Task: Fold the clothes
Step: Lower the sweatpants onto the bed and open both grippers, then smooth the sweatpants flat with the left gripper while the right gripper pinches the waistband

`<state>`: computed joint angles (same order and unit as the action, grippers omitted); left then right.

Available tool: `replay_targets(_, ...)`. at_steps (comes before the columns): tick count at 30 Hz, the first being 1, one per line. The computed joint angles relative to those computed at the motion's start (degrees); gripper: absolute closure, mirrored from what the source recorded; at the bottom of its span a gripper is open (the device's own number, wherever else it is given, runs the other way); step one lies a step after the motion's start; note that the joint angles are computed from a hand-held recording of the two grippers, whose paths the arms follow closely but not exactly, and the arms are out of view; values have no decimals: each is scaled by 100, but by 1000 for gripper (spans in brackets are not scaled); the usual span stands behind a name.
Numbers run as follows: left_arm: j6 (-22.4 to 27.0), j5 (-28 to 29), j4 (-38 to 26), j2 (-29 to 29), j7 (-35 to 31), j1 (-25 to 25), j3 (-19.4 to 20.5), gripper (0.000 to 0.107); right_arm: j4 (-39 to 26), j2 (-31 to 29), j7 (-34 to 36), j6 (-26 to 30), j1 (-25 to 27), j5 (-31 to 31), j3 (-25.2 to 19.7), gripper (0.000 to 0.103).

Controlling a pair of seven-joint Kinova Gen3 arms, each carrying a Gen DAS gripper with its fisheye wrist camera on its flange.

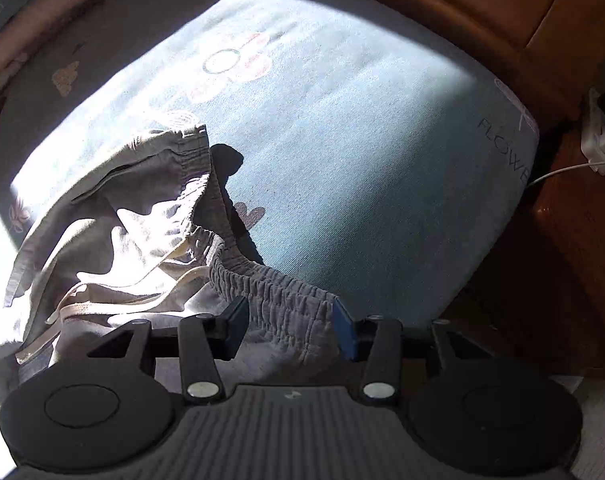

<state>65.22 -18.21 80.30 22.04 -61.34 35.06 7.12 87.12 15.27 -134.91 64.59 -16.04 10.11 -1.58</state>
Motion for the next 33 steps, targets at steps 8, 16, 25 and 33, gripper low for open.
replay_targets(8,-405,-291,954,-888,501,-159,-14,45,-778,119,272,134,-635,154,-343,37)
replay_targets(16,-603,-90,2314,-1876,1274,-607,287,56,-1535,874,1144,-291,-1411,-487,-743,37)
replay_targets(25,-1175,361,3355,-2468,1586,-1133,540,56,-2368,1634,1758,271,-2393,-806,-744,37)
replay_targets(33,-1617,58,3171,-1993,1797,-1055,755,55,-1254,1159,1091,-465,-2396,-787,-567,37)
